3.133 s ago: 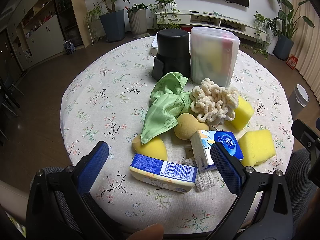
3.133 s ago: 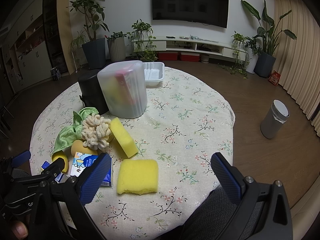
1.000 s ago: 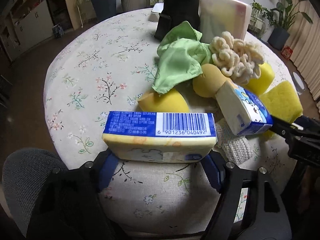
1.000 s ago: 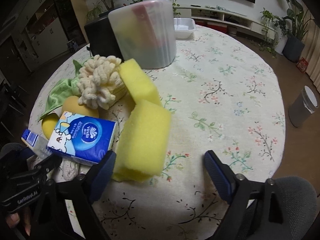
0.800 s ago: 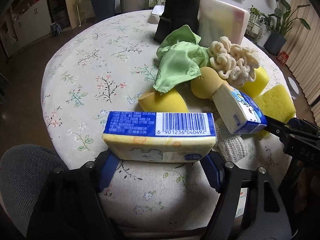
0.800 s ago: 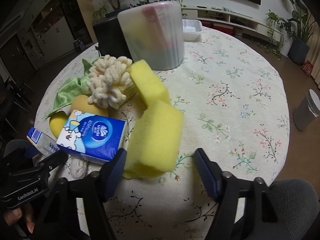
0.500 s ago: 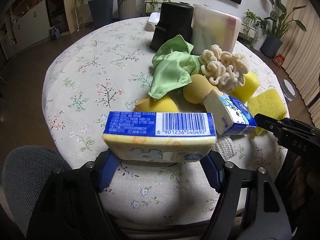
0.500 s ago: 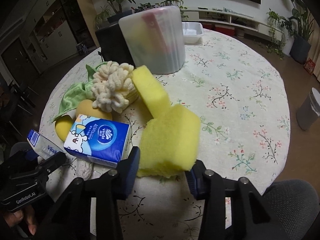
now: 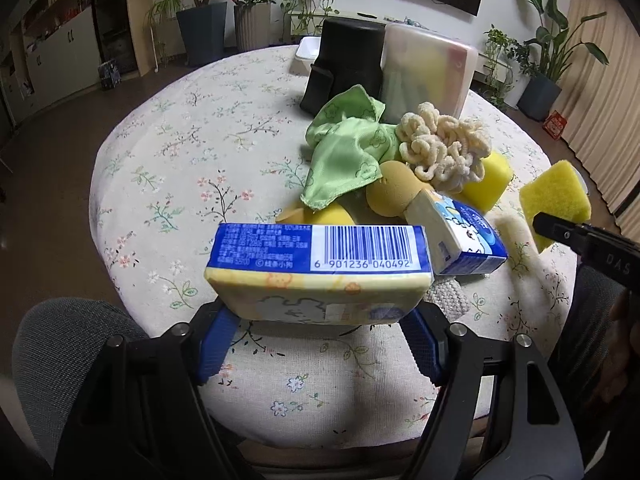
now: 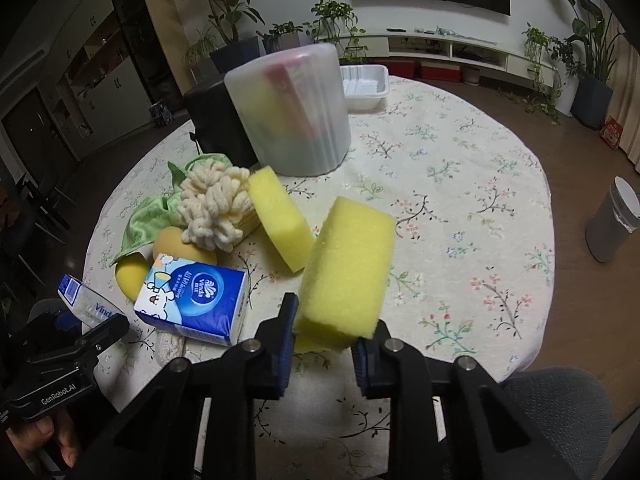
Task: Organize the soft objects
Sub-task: 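Grasp the yellow rectangular sponge with the right tool while the left tool holds the soap bar, then carry soap bar and sponge over the white tray and open both tools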
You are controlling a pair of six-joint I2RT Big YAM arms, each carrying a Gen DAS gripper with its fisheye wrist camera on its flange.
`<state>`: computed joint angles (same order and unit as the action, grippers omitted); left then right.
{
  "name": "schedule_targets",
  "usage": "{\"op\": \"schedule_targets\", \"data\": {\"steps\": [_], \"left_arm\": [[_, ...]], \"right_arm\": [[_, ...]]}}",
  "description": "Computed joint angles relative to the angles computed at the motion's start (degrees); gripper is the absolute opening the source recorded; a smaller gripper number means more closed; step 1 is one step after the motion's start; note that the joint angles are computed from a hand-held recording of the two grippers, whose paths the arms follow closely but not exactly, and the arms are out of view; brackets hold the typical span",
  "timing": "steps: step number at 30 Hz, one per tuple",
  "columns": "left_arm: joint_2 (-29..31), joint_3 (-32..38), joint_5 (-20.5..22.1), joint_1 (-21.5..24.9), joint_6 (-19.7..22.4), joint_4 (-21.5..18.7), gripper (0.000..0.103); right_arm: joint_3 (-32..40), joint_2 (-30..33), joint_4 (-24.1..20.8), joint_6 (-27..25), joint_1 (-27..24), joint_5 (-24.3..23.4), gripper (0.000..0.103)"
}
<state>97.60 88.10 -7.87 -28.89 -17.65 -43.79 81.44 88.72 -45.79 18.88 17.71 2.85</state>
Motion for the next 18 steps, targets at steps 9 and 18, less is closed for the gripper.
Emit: {"op": "schedule_targets", "data": {"steps": [9, 18], "left_arm": [[-2.8, 0.4, 0.1, 0.9, 0.7, -0.5, 0.072], [0.9, 11.2, 4.5, 6.3, 3.1, -4.3, 0.072]], "right_arm": [[1.9, -1.0, -1.4, -2.5, -1.1, 2.1, 0.026], [10.3, 1.8, -5.4, -8.0, -6.7, 2.0, 0.026]]}}
